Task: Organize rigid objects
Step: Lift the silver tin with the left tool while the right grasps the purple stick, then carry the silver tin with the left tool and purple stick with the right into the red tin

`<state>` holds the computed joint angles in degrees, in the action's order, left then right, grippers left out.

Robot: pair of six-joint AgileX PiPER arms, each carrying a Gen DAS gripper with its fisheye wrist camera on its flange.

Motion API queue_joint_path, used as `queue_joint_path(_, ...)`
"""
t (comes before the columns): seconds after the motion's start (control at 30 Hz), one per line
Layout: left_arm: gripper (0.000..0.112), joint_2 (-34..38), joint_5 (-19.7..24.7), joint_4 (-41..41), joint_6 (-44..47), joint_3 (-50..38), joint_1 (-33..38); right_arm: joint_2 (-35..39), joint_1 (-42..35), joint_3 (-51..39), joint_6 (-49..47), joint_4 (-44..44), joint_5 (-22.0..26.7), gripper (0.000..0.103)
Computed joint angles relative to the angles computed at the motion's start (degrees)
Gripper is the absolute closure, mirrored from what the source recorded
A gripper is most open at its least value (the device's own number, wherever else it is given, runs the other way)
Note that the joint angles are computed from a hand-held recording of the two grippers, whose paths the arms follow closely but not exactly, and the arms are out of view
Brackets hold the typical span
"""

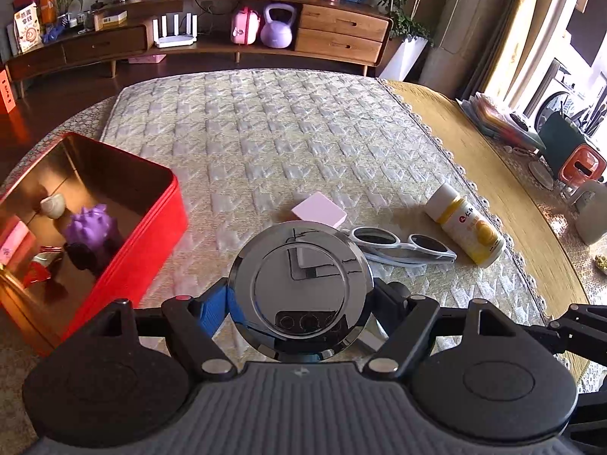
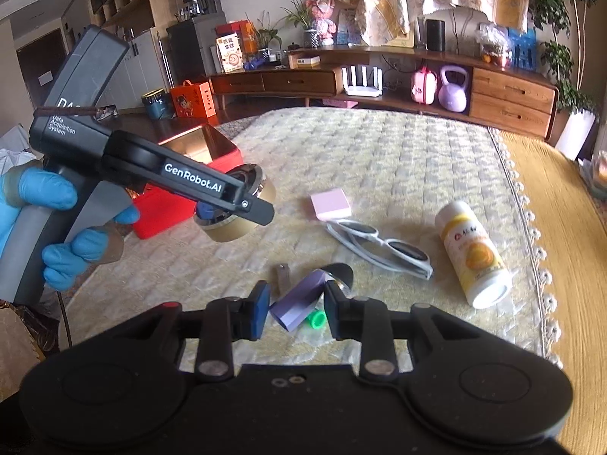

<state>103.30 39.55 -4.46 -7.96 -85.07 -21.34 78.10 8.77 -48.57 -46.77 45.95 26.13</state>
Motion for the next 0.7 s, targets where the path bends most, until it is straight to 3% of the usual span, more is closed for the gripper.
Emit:
queue_joint_path(0.4, 0.035, -10.03, 0.66, -0.85, 5.41, 6.59, 7.27, -1.73, 11.43, -6.11, 25.74, -23.05, -1.85, 0.073)
queue_joint_path(0.7, 0.035, -14.09, 0.21, -5.04, 13.99, 9.10, 15.19, 2.55, 19.44, -14.21, 38.66, -35.19, -0.78, 0.073)
